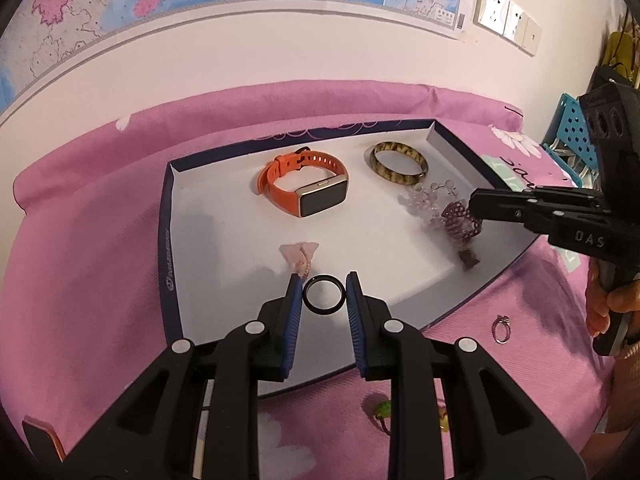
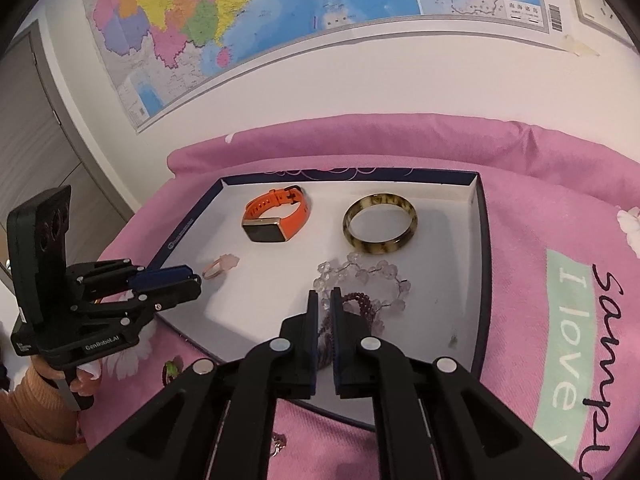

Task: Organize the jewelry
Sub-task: 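Carry the black ring and beaded bracelet over the gift box with both grippers, then open both grippers to drop the black ring and beaded bracelet into the box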

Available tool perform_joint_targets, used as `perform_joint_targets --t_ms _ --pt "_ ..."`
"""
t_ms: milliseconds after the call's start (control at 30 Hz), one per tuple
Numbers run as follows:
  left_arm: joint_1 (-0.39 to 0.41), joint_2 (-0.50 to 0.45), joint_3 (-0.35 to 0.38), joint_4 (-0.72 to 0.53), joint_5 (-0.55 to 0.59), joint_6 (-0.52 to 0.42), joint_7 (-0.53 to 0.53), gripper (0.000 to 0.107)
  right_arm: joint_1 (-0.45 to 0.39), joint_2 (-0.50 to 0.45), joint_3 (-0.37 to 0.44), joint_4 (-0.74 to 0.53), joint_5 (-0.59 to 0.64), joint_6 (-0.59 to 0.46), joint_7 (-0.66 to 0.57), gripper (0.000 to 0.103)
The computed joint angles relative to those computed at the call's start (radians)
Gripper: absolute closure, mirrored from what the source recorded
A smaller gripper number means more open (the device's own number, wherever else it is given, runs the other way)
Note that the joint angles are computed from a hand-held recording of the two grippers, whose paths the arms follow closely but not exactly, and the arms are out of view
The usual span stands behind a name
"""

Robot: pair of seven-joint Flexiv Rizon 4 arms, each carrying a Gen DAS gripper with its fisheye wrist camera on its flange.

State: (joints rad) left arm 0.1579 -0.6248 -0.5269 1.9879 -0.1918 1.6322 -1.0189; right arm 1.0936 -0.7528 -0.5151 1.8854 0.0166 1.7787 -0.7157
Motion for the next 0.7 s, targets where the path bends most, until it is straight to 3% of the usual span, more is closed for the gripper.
perform_joint_targets --t_ms 200,267,467,633,700 --pt "-0.025 -0.012 0.028 -0.020 -0.016 -0.019 -0.008 0.084 -0.002 0.003 0.006 0.003 0.011 0.014 -0.002 0.090" --pt "-0.022 -0.013 0.026 -0.018 -0.019 -0.018 -0.007 0.083 0.013 0.005 -0.006 0.012 0.021 0.022 -0.005 0.084" --pt "0.027 0.000 -0.022 0.024 -0.003 0.034 -0.018 0.067 0.070 0.018 -0.038 0.045 0.064 0.060 -0.042 0.070" --pt "0.100 0.032 -0.076 0.097 0.071 0.123 -0.059 0.055 0.157 0.017 -0.094 0.078 0.121 0.077 -0.081 0.045" --pt "0.133 0.040 -0.100 0.118 0.107 0.142 -0.081 0.053 0.191 0.016 -0.114 0.094 0.143 0.084 -0.094 0.042"
